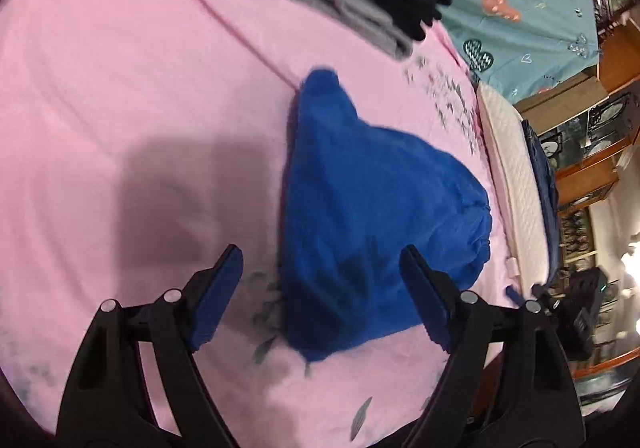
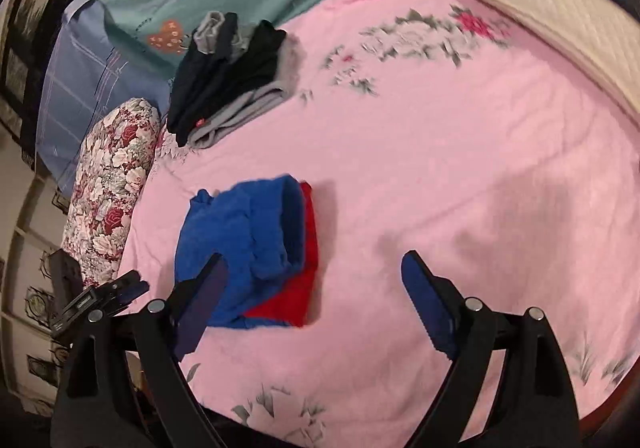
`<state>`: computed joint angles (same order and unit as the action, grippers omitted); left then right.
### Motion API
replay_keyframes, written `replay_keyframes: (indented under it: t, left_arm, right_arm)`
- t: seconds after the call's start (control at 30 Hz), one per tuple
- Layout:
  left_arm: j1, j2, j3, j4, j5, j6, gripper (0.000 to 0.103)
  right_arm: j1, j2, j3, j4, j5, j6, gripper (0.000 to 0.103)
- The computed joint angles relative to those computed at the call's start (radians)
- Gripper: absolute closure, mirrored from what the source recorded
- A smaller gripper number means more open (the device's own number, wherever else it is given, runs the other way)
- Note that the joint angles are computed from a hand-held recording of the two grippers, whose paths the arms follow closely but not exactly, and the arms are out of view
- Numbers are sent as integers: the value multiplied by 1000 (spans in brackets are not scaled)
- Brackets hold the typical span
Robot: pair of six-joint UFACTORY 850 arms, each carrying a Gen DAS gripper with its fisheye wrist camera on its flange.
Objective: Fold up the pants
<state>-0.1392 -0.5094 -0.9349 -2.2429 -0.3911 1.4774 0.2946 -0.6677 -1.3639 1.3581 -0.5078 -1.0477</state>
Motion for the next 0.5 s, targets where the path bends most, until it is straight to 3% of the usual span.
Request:
replay_keyframes:
  t: [0.2,0.33,0.5]
  left_arm:
    - [28,-106,-118,220,-139,-220,22]
    - [11,-138,-178,272,-82,-261,21]
    - [34,-155,-182,254,-150,-233,20]
  right_arm:
    - [37,-68,-49,-64,-112,64,14]
    - [85,-149,-181,-198,-97,164,15]
    - [113,-281,-376,-375,-130,352,14]
